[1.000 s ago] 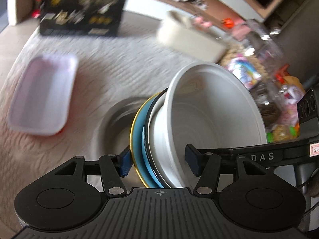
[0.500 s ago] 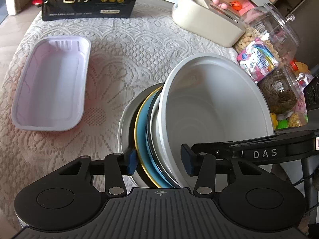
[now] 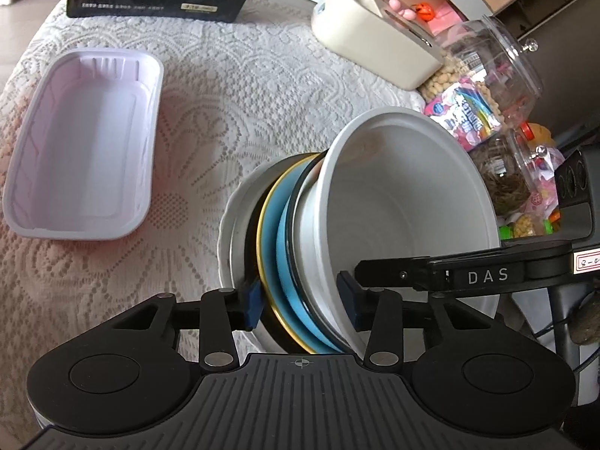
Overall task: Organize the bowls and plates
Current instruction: 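Open the left gripper and lift it off the bowl stack, then grasp the rim of the pink plastic tray with the left gripper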
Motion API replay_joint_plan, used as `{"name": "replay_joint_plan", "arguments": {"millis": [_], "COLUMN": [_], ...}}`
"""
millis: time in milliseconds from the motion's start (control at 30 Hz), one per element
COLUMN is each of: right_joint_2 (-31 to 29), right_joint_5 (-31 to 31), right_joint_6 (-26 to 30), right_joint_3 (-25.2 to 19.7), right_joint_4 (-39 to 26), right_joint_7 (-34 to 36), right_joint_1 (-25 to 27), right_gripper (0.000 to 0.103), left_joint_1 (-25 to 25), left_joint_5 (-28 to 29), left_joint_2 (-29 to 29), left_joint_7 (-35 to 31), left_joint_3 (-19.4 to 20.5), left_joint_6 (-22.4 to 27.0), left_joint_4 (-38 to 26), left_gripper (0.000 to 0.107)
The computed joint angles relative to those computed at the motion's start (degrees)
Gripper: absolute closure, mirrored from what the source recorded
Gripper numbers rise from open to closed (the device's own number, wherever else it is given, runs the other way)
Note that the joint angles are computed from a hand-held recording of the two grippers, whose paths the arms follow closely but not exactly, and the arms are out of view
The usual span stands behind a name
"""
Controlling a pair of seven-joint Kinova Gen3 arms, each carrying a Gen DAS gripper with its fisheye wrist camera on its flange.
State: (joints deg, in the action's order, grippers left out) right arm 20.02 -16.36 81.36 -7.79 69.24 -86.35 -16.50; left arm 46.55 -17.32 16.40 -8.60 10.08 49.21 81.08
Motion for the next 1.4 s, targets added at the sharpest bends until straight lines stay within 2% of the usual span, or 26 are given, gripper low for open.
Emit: {"name": "replay_joint_plan", "arguments": {"millis": [133, 267, 433, 567, 667, 867, 1000, 1167, 1300, 1400], "right_joint_2": [-0.07, 0.03, -0.12, -1.3, -4.42, -8.24, -8.16, -9.0, -10.99, -10.77], "right_joint_5": [2.15, 1.81, 2.23, 4.64, 5.62, 13.95, 16.69, 17.59, 20.33, 19.01], "right_joint_6": [1.15, 1.81, 1.84, 1.47, -1.95, -8.6, -9.12, -10.76, -15.29, -15.32], "right_joint_3": [0.15, 0.25, 0.41, 0.07, -0.31, -0.28, 0.06, 0.14, 0.56, 0.16], "right_joint_4": [-1.62, -2.55, -2.56, -3.41, -2.2, 2.77, 4.03, 5.49, 8.9, 9.04], "right_joint_7": [-0.43, -0.19, -0.92, -0.2, 2.21, 2.51, 0.79, 0.02, -2.0, -1.09], "right_joint_1": [-1.24, -0.73, -0.89, -2.6, -3.12, -6.98, -7.72, -7.48, -8.21, -6.75], "right_gripper": [0.044, 0.047, 0.046, 0.045, 0.045, 0.045, 0.045, 0.045, 0.043, 0.043], "left_joint_1": [0.22, 0.84, 2.75, 3.38, 4.66, 7.24, 5.69, 6.33, 6.31, 6.27], "left_joint_5": [-0.55, -2.06, -4.6, -7.98, -11.83, -15.28, -12.34, -12.31, -12.13, -12.07], "left_joint_2": [-0.19, -0.18, 0.33, -1.2, -1.85, 1.53, 1.78, 2.09, 2.02, 2.02], "left_joint_7": [-0.14, 0.28, -0.2, 2.56, 3.77, 1.82, -0.5, -1.5, -1.59, -1.7], "left_joint_3": [-0.03, -0.06, -0.69, -0.63, -0.28, -0.17, 0.34, -0.21, -0.43, -0.48], "left_joint_6": [1.26, 2.41, 7.02, 6.94, 9.54, 19.17, 17.37, 17.75, 17.34, 17.07], "left_joint_4": [-0.59, -1.26, -3.8, -2.98, -4.17, -10.04, -9.18, -9.36, -8.99, -8.83], "left_gripper": [0.064, 0.062, 0.059, 0.06, 0.06, 0.06, 0.061, 0.06, 0.059, 0.058]}}
